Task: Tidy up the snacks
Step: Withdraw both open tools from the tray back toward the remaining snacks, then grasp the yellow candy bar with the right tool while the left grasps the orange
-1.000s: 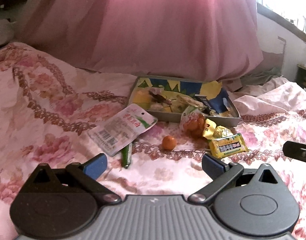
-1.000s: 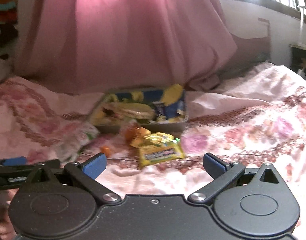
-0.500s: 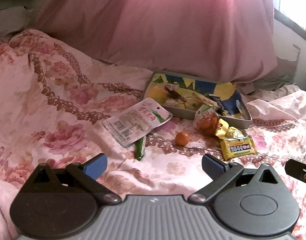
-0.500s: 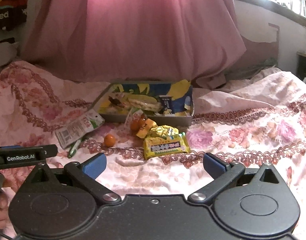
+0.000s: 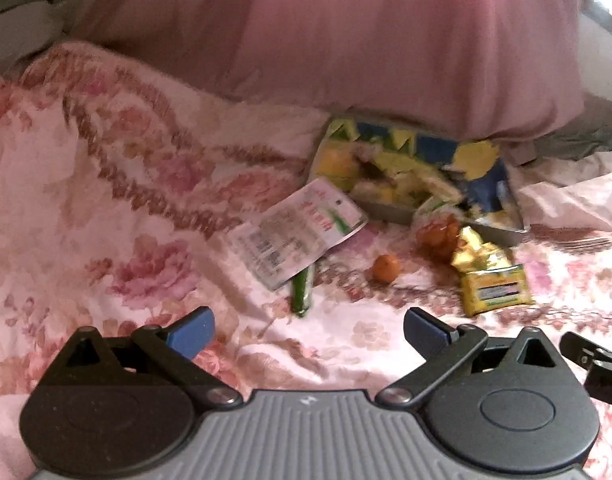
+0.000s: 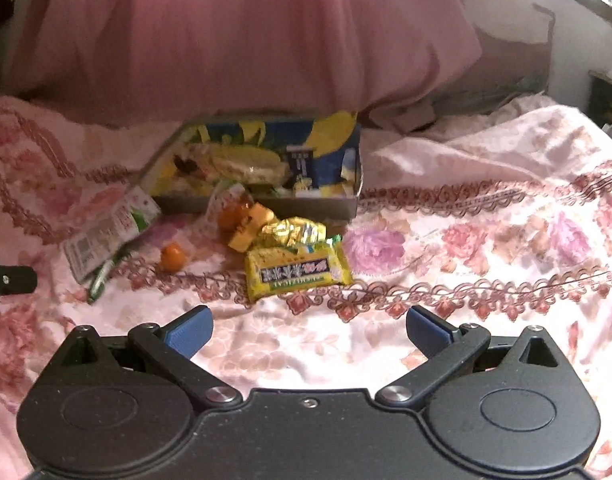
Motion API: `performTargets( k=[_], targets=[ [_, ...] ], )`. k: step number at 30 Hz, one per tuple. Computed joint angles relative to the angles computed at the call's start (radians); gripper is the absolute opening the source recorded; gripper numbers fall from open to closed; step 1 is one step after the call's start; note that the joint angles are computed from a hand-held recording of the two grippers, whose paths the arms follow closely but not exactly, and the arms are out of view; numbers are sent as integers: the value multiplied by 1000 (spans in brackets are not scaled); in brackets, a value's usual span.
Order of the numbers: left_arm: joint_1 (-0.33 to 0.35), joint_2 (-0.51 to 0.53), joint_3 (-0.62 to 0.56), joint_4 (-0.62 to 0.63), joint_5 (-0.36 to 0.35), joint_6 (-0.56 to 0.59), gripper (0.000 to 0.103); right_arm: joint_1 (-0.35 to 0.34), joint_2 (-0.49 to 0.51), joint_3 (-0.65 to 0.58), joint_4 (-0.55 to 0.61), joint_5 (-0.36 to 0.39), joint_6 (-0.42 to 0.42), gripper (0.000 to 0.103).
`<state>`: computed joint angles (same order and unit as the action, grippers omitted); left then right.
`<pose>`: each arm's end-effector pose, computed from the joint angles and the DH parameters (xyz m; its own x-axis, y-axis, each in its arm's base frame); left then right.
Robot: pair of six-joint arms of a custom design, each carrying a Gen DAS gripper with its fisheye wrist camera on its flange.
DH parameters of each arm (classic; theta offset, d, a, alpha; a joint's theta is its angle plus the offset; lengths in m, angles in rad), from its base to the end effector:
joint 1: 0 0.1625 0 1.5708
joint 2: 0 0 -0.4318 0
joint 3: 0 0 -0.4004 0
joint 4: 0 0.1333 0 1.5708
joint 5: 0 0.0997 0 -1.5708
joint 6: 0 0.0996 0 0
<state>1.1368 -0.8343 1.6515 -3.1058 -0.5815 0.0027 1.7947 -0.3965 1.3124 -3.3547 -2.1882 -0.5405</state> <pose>-0.0874 -0.7036 0.2148 -0.7286 -0.2659 -0.6312 0.3187 0.6841 -0.6560 0.2444 -0.7326 0.0353 -0.6920 -0.1102 0.7135 -0.5826 0.6689 -0.4617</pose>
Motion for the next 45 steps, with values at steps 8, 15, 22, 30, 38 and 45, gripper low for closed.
performTargets(
  k=[8,15,22,30,38,45],
  targets=[
    [107,84,-186,100,-210,178,103,-36,78,-223,279,44,-92,102],
    [167,191,-360,201,-380,383,103,-99,155,-494,605,157,-73,102],
    [199,257,-468,261,-483,445,102,-144,245,-761,902,243,-34,100],
    [230,309,-562,344,-554,434,88,-178,323,-967,1112,334,18,94],
    [246,324,-602,374,-614,404,55,-185,280,-942,1204,414,29,57],
    [248,322,-604,372,-600,371,37,-185,166,-751,1184,488,-31,40]
  ],
)
